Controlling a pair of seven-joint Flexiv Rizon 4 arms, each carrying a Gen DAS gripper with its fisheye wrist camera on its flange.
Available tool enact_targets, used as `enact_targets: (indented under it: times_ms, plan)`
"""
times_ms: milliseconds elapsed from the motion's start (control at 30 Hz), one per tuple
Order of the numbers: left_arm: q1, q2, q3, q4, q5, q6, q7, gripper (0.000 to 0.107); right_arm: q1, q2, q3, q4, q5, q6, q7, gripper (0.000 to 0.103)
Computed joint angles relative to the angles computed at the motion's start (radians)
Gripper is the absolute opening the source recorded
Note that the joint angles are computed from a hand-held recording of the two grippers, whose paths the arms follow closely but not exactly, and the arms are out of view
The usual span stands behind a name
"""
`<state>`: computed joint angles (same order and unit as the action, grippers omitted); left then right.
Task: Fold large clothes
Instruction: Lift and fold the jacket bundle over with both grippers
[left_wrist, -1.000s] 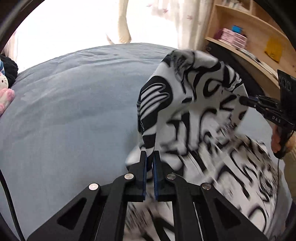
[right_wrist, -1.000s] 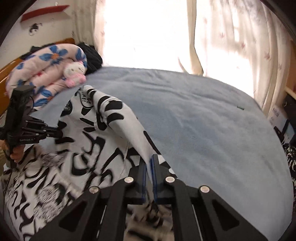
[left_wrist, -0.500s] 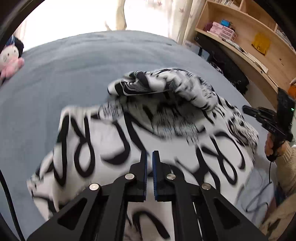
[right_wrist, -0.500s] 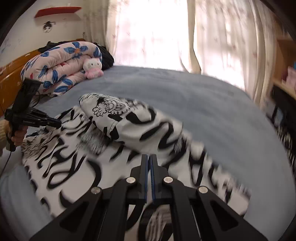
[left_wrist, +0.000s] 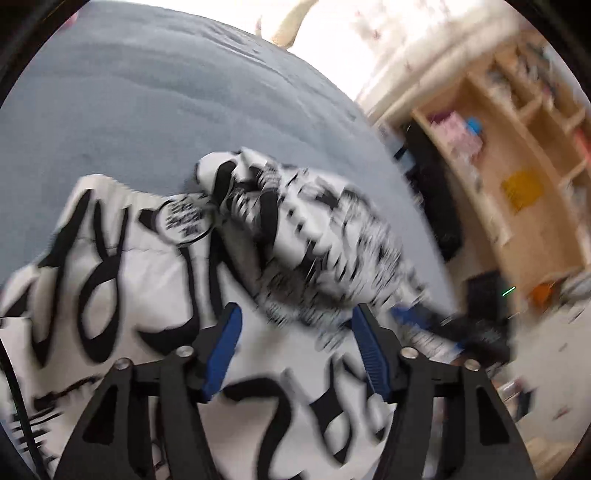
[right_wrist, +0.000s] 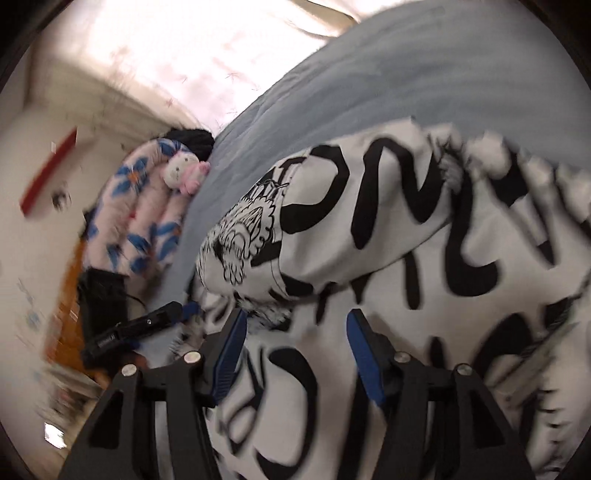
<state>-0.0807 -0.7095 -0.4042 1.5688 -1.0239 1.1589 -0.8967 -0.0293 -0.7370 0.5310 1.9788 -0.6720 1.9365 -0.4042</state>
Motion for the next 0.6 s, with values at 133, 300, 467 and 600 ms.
enact_targets:
  times_ms: [133, 300, 467, 600]
  plan:
    - [0.012, -0.073, -0.064, -0.076, -0.112, 0.032, 0.012, 0.077, -0.036, -0.118, 0.059, -0.071, -0.013, 0.059, 0.068, 0.058]
    - [-0.022, -0.184, -0.03, -0.223, -0.035, -0.015, -0.132, 0.076, 0.047, -0.143, -0.021, -0.119, 0.045, 0.178, 0.12, 0.058]
    - [-0.068, -0.204, -0.034, -0.254, 0.011, 0.128, -0.177, 0.006, 0.158, -0.063, -0.15, -0.122, 0.07, 0.129, 0.133, 0.013]
    - [-0.145, -0.121, 0.071, -0.194, 0.177, 0.191, -0.262, 0.004, 0.302, 0.082, -0.284, -0.048, 0.202, 0.102, 0.029, 0.008]
